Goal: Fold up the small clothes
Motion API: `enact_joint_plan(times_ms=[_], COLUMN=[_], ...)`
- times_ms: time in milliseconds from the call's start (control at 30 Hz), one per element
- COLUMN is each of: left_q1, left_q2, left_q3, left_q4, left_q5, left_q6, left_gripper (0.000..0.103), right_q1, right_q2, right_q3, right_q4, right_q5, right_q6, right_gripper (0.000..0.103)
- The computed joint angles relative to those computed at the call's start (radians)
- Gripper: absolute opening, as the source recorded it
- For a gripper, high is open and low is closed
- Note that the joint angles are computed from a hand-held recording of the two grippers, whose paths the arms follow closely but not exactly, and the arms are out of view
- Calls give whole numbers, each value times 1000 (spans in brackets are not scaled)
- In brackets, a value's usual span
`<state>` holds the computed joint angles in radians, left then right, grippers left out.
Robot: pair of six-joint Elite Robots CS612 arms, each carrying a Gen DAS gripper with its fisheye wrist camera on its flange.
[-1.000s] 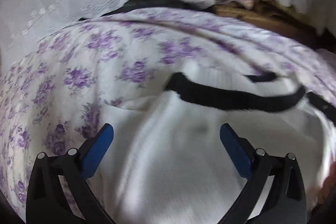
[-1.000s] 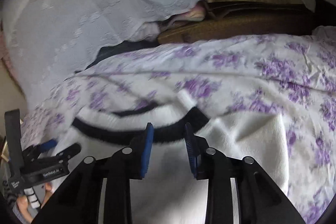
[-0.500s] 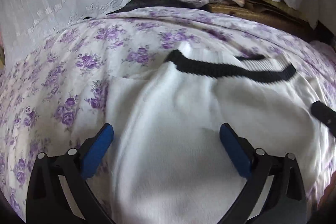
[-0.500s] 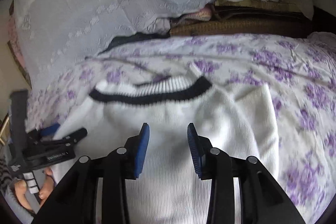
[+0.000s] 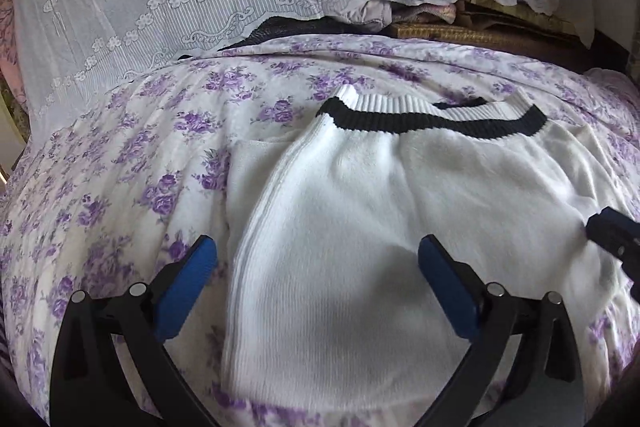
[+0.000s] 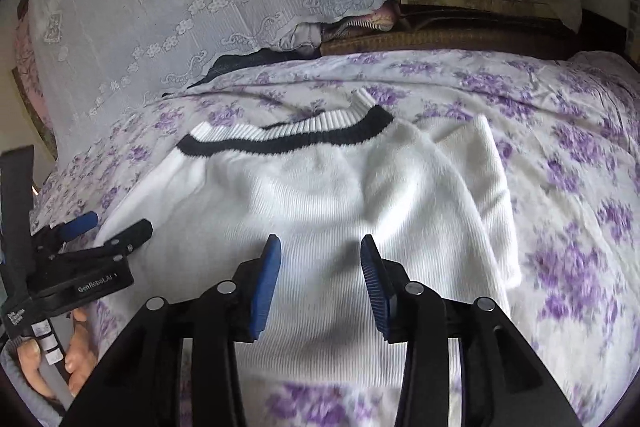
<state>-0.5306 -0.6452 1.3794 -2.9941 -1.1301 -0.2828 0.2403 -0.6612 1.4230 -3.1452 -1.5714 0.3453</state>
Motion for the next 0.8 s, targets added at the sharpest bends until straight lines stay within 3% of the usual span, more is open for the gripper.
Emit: enact_joint_plan(times_ms=[67, 167, 333, 500, 667, 800], left_q1=[-3, -11, -23, -32, -25, -5], left_q2=[-6, -16, -7, -21, -29, -53], left_q3=[13, 37, 27, 58, 69, 98], left_q4=[-9, -28, 60, 33, 70, 34], left_q5=[-3, 3, 41, 55, 14, -76], left_q6=[3, 15, 31, 22, -2, -73], left_gripper=[99, 99, 99, 99, 99, 99], right_q1=[2, 8, 14, 13, 16, 15], right_q2=[-4, 0, -11, -20, -15, -30], right_q3=[8, 1, 27, 46, 36, 72], right_q4=[5, 59, 2, -11, 38, -60], right_q5=[-4, -9, -31, -45, -56, -73], right_q6=[0, -36, -26, -9, -24, 13], right_gripper=[42, 52, 52, 52, 56, 56])
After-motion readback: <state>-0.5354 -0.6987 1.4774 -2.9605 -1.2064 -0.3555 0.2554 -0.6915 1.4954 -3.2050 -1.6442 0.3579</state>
